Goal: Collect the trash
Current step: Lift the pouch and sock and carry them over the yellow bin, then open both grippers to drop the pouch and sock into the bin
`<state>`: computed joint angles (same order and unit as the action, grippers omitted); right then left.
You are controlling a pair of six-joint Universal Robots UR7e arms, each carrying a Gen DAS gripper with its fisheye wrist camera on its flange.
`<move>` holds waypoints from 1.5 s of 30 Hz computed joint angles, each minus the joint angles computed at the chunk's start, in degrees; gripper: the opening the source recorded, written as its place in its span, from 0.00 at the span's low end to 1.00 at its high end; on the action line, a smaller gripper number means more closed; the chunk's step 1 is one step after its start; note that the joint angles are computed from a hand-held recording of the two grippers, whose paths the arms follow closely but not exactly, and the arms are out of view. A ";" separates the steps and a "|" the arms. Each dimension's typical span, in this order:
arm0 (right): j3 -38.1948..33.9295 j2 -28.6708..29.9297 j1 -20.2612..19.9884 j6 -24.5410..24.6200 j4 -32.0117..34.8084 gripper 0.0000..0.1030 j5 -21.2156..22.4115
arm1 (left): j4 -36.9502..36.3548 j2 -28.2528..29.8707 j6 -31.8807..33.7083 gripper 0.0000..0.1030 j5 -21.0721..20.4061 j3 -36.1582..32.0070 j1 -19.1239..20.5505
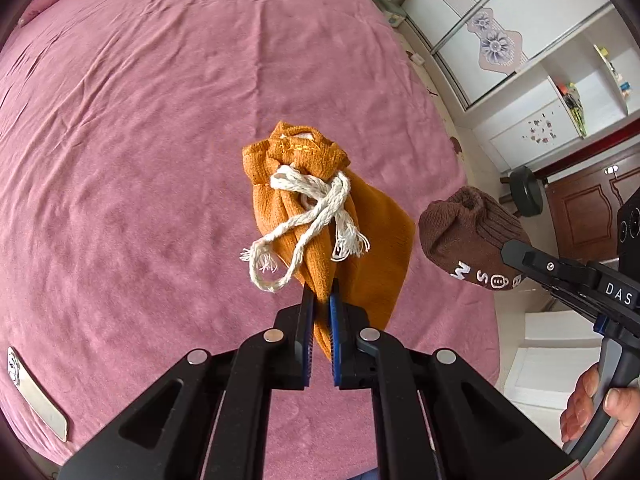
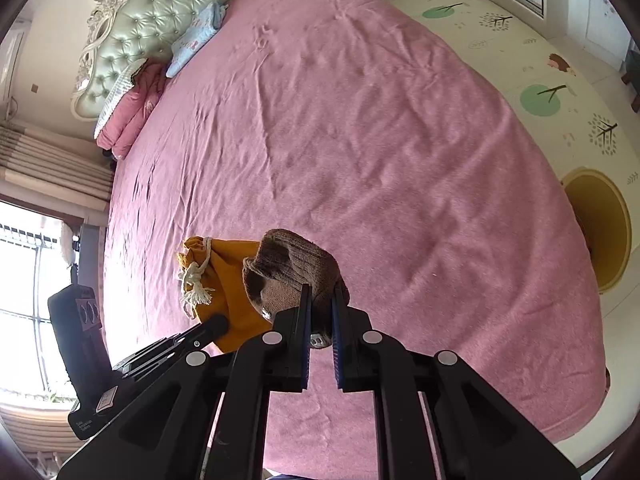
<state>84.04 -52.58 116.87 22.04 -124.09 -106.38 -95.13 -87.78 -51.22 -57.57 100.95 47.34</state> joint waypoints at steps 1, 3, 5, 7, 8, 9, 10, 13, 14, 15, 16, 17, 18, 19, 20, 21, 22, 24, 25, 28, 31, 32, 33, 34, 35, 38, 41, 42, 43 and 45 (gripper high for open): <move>1.32 -1.43 -0.33 0.25 -0.47 0.09 -0.31 | -0.35 0.54 0.17 0.07 -0.45 0.18 -0.72; 3.84 -4.29 -1.16 0.90 -1.43 0.09 -0.88 | -0.96 1.97 1.09 0.07 -1.40 0.13 -1.96; 5.93 -6.88 -2.04 1.37 -2.04 0.09 -1.61 | -1.87 3.76 2.00 0.07 -2.42 -0.06 -3.25; 7.88 -9.44 -2.95 1.73 -2.64 0.09 -2.48 | -3.19 5.94 3.26 0.07 -3.58 -0.53 -4.26; 8.78 -10.75 -3.50 1.80 -2.80 0.09 -2.87 | -3.87 7.09 3.82 0.07 -4.08 -0.81 -4.75; 9.61 -11.93 -4.00 1.91 -3.08 0.09 -3.26 | -4.77 8.38 4.53 0.07 -4.74 -1.20 -5.07; 10.49 -13.22 -4.63 2.02 -3.40 0.09 -3.52 | -5.68 9.66 5.26 0.07 -5.28 -1.60 -5.34; 12.57 -16.74 -6.37 2.19 -4.02 0.09 -4.58 | -8.31 13.65 7.13 0.07 -6.89 -3.08 -6.05; 13.25 -17.87 -7.01 2.19 -4.22 0.09 -4.80 | -9.09 15.07 7.80 0.07 -7.54 -3.77 -6.19; 13.74 -18.90 -7.65 2.24 -4.41 0.09 -5.08 | -9.57 16.55 8.30 0.07 -8.15 -4.66 -6.37; 14.16 -19.88 -8.32 2.24 -4.56 0.09 -5.34 | -10.25 18.03 8.95 0.07 -8.75 -5.41 -6.50; 14.43 -20.81 -9.03 2.11 -4.51 0.09 -5.58 | -10.73 19.59 9.64 0.07 -9.32 -6.33 -6.62; 14.75 -21.72 -9.71 2.04 -4.67 0.09 -5.85 | -11.06 21.20 10.36 0.07 -9.82 -7.35 -6.76; 15.05 -22.61 -10.39 1.98 -4.92 0.09 -6.13 | -11.33 22.83 11.04 0.07 -10.27 -8.44 -6.92; 15.29 -23.47 -11.11 1.92 -5.15 0.09 -6.37 | -11.55 24.31 11.68 0.07 -10.69 -9.51 -6.98; 15.56 -24.41 -11.91 1.73 -5.30 0.09 -6.53 | -11.85 25.90 12.34 0.07 -11.18 -10.68 -7.02; 15.72 -25.17 -12.64 1.62 -5.43 0.09 -6.80 | -12.00 27.49 13.01 0.07 -11.53 -11.94 -7.04; 15.81 -26.39 -14.07 1.07 -5.85 0.09 -7.32 | -11.75 30.68 14.41 0.07 -12.01 -14.65 -7.11; 15.81 -26.86 -14.74 0.93 -5.94 0.09 -7.44 | -11.47 32.14 15.04 0.07 -12.11 -16.01 -7.12; 15.66 -28.03 -16.61 0.52 -6.57 0.09 -7.71 | -10.34 36.67 16.59 0.07 -12.63 -20.59 -7.17; 15.22 -28.78 -18.13 0.36 -7.25 0.09 -8.08 | -9.35 40.71 18.94 0.07 -13.20 -24.89 -7.19; 15.07 -28.96 -18.62 0.36 -7.48 0.09 -8.22 | -8.89 42.07 19.83 0.07 -13.34 -26.32 -7.23; 14.99 -29.09 -19.10 0.28 -7.95 0.09 -8.24 | -8.56 43.32 20.42 0.07 -13.62 -27.65 -7.17; 14.84 -29.11 -19.48 0.21 -8.34 0.09 -8.32 | -8.36 44.34 20.85 0.07 -13.83 -28.62 -7.09; 14.57 -29.05 -19.84 0.12 -8.59 0.09 -8.57 | -7.94 45.55 21.31 0.07 -13.98 -29.91 -6.97; 13.65 -28.76 -20.83 -0.13 -9.32 0.09 -9.05 | -7.05 49.10 23.11 0.07 -15.57 -33.79 -6.66; 12.06 -28.42 -21.97 0.26 -9.00 0.10 -8.97 | -7.40 52.02 24.31 0.07 -17.93 -37.37 -6.34; 11.72 -28.39 -22.18 0.27 -9.28 0.10 -9.00 | -7.33 52.92 24.70 0.07 -18.34 -38.53 -6.34; 11.33 -28.34 -22.42 0.07 -9.60 0.11 -9.03 | -7.13 53.87 25.25 0.07 -18.39 -39.73 -6.40; 10.43 -28.16 -22.53 -0.16 -9.89 0.13 -9.68 | -6.39 55.58 26.54 0.07 -18.25 -42.03 -6.54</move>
<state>94.47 -80.74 94.34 21.88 -133.98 -116.06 -101.52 -32.19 -24.68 -75.82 58.92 40.80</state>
